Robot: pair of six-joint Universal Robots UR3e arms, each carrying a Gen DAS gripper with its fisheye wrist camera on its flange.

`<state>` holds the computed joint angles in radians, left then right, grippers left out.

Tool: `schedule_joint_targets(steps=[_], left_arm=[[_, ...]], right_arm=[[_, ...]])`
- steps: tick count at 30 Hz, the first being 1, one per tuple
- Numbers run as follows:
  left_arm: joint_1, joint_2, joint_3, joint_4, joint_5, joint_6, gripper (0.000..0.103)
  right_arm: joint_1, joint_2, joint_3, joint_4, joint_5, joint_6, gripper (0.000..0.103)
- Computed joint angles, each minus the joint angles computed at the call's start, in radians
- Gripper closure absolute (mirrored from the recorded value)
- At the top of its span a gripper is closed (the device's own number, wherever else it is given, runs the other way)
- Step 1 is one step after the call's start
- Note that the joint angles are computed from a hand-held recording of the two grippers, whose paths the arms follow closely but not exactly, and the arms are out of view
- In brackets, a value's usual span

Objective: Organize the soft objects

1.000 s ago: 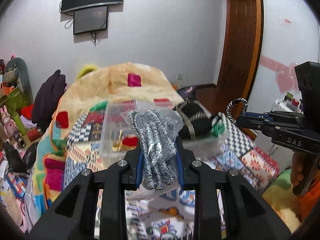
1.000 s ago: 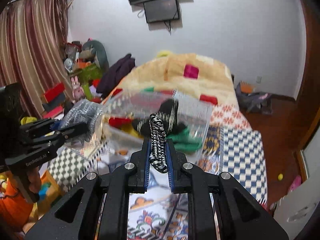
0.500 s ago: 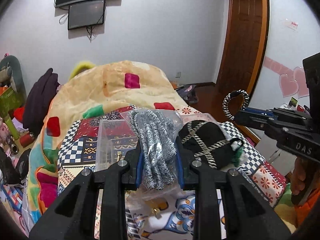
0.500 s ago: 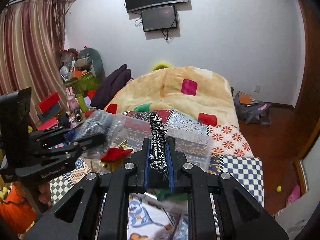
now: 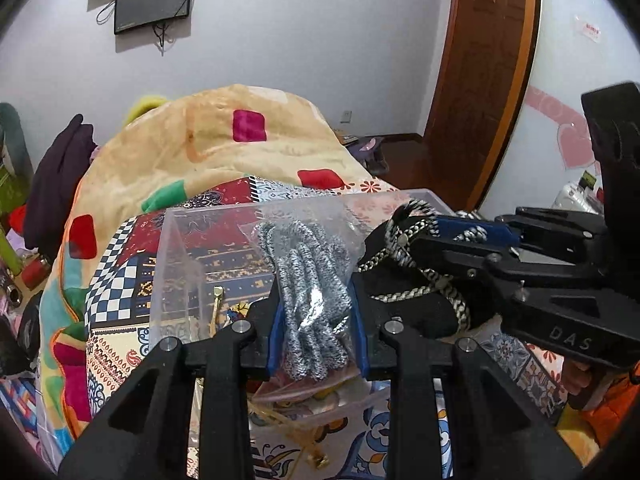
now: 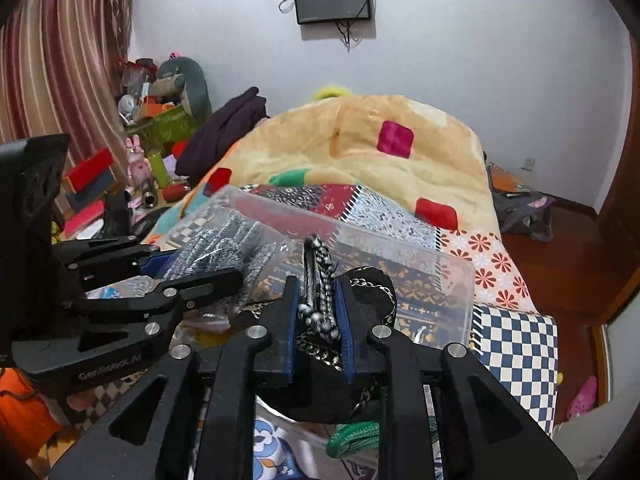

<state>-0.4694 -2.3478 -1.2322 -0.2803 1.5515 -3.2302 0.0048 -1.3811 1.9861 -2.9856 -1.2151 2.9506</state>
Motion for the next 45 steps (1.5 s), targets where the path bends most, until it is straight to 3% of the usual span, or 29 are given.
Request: schedule_joint_targets(steps=[9,17,27,41,45], left_arm=[[-0.006,0.035,-0.046,0.029,0.016,-0.02,0.062],[-0.017,0.158,-0.19,0.125,0.041,-0.053,0.061],[-0.101,0.325,-0.359,0.264,0.162,-0.075,0.053],[-0.206,0.415,-0.544,0.504,0.311,-0.117,0.012],[-0.229,0.426,-0.567,0.543,0.348,-0.108,0.009]], right_arm=[[0.008,-0.026,0.035,-0.063,-0.047,0.016,0.039],[-0.034,-0.123,0.092,-0.062,-0.004,0.018,0.035],[-0.093,-0.356,0.218,-0.051,0.073,0.012,0.035],[-0.192,-0.659,0.419,-0.08,0.175,0.043,0.015],[-0.183,-0.668,0.457,-0.141,0.154,0.066,0.003]])
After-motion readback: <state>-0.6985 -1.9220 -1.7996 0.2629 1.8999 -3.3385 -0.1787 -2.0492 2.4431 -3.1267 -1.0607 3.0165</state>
